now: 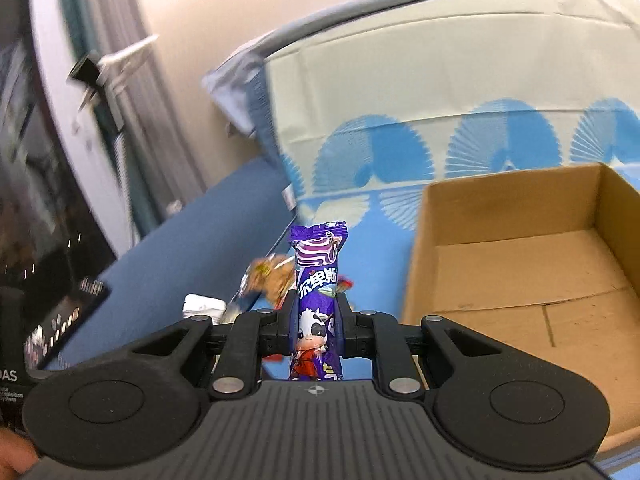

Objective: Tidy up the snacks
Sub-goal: 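Carry the silver pack with the left tool while the right tool carries the candy bar into the box, then open both tools to drop the two snacks into the box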

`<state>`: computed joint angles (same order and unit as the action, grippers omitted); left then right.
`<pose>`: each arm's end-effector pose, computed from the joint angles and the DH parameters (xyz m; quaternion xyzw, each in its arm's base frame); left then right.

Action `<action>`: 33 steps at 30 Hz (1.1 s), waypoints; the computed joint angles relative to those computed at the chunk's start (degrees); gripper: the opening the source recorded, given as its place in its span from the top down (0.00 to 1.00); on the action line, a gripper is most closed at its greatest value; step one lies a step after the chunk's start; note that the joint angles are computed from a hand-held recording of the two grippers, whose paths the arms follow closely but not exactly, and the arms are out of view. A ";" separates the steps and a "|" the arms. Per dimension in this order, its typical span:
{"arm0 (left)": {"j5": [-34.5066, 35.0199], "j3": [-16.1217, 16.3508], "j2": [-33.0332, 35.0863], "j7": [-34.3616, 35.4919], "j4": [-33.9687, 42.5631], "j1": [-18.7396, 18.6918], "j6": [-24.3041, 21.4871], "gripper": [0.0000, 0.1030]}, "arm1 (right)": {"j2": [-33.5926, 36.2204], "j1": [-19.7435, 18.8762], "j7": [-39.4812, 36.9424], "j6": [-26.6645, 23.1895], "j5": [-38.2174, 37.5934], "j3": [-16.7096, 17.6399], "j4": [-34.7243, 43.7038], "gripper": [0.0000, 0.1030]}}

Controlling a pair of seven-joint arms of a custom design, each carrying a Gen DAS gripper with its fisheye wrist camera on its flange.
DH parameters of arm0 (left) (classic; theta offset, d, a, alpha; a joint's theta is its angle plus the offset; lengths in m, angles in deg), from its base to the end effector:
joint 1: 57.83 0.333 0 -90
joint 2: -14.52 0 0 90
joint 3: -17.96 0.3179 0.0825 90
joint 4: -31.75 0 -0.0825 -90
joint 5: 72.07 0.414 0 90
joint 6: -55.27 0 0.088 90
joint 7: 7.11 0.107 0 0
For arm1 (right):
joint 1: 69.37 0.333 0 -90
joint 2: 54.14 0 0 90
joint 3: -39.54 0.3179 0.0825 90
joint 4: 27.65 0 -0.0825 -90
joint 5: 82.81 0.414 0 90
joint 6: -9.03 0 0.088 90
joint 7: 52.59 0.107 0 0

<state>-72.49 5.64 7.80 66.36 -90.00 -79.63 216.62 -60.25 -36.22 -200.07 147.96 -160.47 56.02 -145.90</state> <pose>0.4890 -0.3363 0.5461 -0.5421 0.7432 -0.3660 0.1408 0.3824 0.4513 0.5228 -0.4752 0.6877 -0.2791 0.4726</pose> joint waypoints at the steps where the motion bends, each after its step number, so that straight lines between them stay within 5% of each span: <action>1: 0.77 -0.42 0.85 -0.65 1.36 -0.03 -0.12 0.91 | -0.91 -0.14 1.33 -0.30 -0.27 -0.11 -0.87 0.82; 19: 13.41 -8.83 24.41 -8.72 33.27 -4.15 -3.11 0.90 | -8.56 -3.34 6.48 -15.75 10.43 1.89 -8.58 0.81; 21: 13.72 -9.44 27.29 -8.90 37.70 -5.21 -3.60 0.86 | -8.81 -3.23 6.98 -19.98 11.89 2.74 -8.59 0.75; 22: 13.23 -10.13 28.39 -8.30 39.34 -5.33 -3.46 0.78 | -8.93 -3.05 6.99 -21.86 12.86 2.93 -8.43 0.53; 23: 13.11 -10.44 29.10 -8.07 40.46 -5.63 -3.39 0.74 | -8.86 -2.93 7.28 -23.41 13.73 3.02 -8.24 0.42; 24: 13.45 -10.41 29.45 -8.07 41.06 -6.11 -3.40 0.65 | -8.84 -2.79 8.00 -25.02 14.26 3.21 -8.16 0.32; 25: 13.76 -10.41 29.46 -7.87 41.11 -6.40 -3.52 0.60 | -8.79 -2.63 8.46 -26.31 14.70 3.30 -8.09 0.33; 33: 11.31 -10.17 19.82 -9.55 24.51 -3.06 -0.47 0.60 | -9.56 -1.45 8.23 -28.75 19.33 2.27 -9.34 0.34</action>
<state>-61.19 -4.53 27.62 56.81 -65.50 -82.69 216.15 -69.81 -37.66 -191.84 119.21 -141.14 58.28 -155.24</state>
